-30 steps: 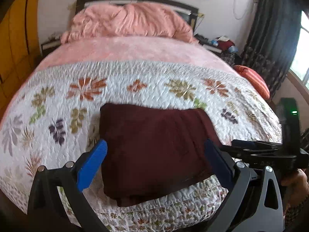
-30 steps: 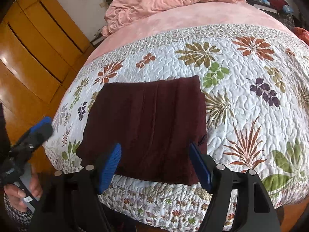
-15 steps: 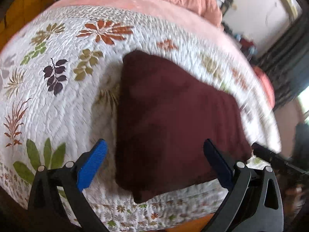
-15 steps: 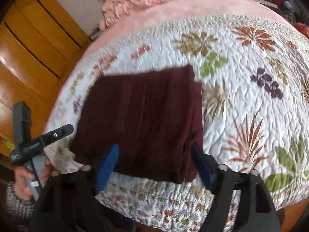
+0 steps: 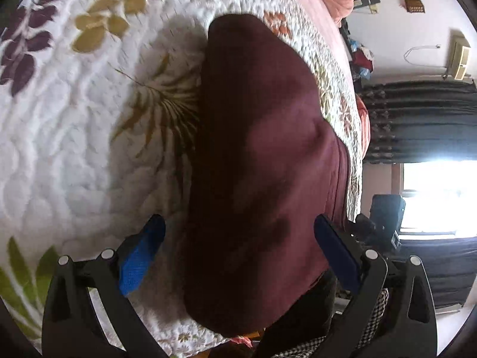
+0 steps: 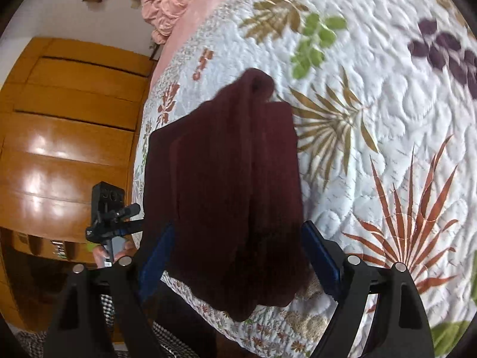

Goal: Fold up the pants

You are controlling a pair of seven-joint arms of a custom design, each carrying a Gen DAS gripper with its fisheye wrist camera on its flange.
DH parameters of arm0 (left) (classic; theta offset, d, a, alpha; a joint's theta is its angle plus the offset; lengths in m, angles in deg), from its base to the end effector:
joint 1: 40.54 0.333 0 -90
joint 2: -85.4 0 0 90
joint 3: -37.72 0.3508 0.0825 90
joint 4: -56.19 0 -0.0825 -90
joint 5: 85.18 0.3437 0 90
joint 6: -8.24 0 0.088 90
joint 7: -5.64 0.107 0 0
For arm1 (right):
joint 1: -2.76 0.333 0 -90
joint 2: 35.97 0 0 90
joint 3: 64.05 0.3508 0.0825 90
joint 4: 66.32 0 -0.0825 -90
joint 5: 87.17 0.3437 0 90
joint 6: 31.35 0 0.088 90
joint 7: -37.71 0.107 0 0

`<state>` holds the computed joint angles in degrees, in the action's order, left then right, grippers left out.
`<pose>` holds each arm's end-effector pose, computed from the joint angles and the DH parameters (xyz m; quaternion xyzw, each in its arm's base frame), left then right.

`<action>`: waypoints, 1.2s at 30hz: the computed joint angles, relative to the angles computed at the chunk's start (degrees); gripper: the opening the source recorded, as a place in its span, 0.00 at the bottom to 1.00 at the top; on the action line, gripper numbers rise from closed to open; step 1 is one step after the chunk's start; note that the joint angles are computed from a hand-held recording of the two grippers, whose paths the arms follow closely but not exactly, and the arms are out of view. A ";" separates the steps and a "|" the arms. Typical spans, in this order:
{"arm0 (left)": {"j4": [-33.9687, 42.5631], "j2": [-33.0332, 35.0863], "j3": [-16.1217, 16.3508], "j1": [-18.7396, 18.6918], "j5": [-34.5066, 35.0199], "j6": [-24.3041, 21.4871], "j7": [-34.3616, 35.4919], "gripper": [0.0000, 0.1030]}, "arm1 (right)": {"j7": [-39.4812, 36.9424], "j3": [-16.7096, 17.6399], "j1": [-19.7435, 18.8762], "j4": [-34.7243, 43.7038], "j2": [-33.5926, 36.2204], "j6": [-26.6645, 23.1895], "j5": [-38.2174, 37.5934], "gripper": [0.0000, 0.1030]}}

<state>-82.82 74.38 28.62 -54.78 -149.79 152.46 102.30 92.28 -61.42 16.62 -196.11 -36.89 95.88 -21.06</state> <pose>0.4127 -0.1723 0.4636 0.7543 -0.5366 0.3133 0.2121 0.4645 0.1680 0.4389 -0.6827 0.5913 0.2591 0.3424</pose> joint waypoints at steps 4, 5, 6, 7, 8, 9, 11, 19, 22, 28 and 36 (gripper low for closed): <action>1.89 2.80 0.30 -0.52 -5.59 -1.65 4.85 0.96 | -1.40 0.01 -0.40 0.95 2.27 -2.05 1.41 0.84; 2.67 3.80 1.34 -0.90 -10.00 -4.55 8.04 0.96 | -1.75 0.01 -0.62 1.42 3.23 -3.04 2.05 0.85; 3.05 4.42 0.37 -0.15 -10.38 -4.52 7.94 0.96 | -1.88 0.07 -0.83 1.75 3.96 -3.74 2.66 0.85; 3.45 4.81 -0.25 0.13 -9.04 -4.41 6.82 0.96 | -2.23 0.18 -1.05 2.14 4.79 -4.44 3.47 0.85; 4.08 5.36 -0.72 0.31 -7.45 -4.76 5.96 0.96 | -2.83 0.34 -1.22 2.45 5.42 -4.82 3.98 0.85; 4.41 5.63 -1.09 0.43 -6.66 -4.72 5.49 0.96 | -3.05 0.56 -1.26 2.72 5.76 -4.78 4.03 0.85; 5.00 6.20 -1.60 0.60 -5.23 -4.70 3.91 0.95 | -3.36 1.02 -1.18 3.19 6.34 -4.06 4.51 0.85; 4.03 3.88 -2.43 -0.07 0.61 -1.92 -5.48 0.39 | -3.71 2.15 0.88 1.02 2.52 2.62 2.49 0.42; 4.09 3.13 -3.13 -1.24 0.70 1.54 -6.58 0.36 | -3.16 2.49 2.18 -0.05 0.23 5.65 2.47 0.39; 5.72 2.19 -2.72 -3.76 -7.98 5.65 -0.37 0.35 | -1.30 2.55 4.26 1.11 -3.20 8.99 -1.35 0.37; 16.91 8.90 -4.01 -3.82 0.41 10.02 -3.26 0.36 | 0.99 0.99 4.08 9.06 -1.54 11.61 -8.12 0.37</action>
<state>-65.91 83.28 24.60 -58.60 -149.37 162.48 99.03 93.27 -60.43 20.69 -187.05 -38.43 107.50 -29.19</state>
